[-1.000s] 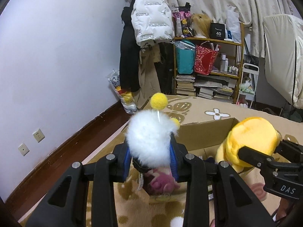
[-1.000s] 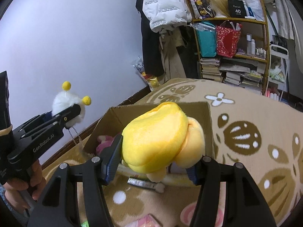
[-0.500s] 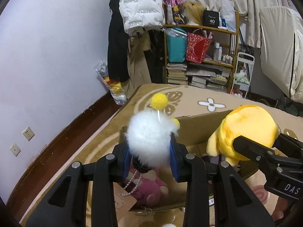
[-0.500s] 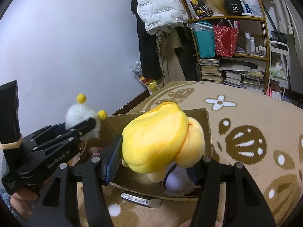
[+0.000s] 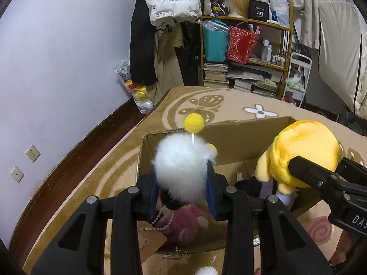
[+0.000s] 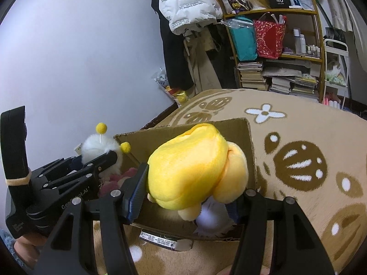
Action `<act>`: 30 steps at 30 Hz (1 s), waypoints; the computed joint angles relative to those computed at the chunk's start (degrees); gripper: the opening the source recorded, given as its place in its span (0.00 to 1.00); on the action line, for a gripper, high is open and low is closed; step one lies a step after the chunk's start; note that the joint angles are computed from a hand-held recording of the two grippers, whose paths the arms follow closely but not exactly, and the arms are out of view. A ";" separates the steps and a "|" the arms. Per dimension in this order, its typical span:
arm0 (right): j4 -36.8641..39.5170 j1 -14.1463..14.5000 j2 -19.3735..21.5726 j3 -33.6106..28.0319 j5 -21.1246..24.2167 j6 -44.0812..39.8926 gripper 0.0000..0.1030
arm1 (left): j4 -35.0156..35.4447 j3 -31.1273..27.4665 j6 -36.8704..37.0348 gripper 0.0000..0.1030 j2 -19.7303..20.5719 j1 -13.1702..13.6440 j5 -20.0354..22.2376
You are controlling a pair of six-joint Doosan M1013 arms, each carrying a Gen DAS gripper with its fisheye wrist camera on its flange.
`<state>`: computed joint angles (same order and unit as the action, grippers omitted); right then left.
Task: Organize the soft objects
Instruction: 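Carry the pompom with the left tool while the right tool carries the yellow plush over the box, then open the left tool while the right tool releases the yellow plush into the box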
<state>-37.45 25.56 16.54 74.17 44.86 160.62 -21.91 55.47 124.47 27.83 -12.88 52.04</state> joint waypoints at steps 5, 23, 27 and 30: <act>0.39 -0.04 0.11 -0.12 -0.07 -0.50 0.62 | 0.89 0.26 0.15 0.33 -0.03 -0.16 0.43; 2.31 -0.35 0.32 -0.26 0.14 -1.97 0.66 | 4.32 -0.35 -2.68 0.51 0.33 -0.30 1.67; 2.45 -0.25 0.43 -0.41 0.93 -2.17 0.68 | 4.43 0.85 -2.17 0.66 -0.45 -0.15 -0.73; 1.38 -0.02 0.31 -0.48 1.28 -1.57 0.78 | 4.04 0.79 -2.66 0.77 -0.61 0.15 -0.71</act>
<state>-36.07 25.54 16.85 73.69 46.14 159.05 -17.87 56.25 121.81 27.22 -12.73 51.34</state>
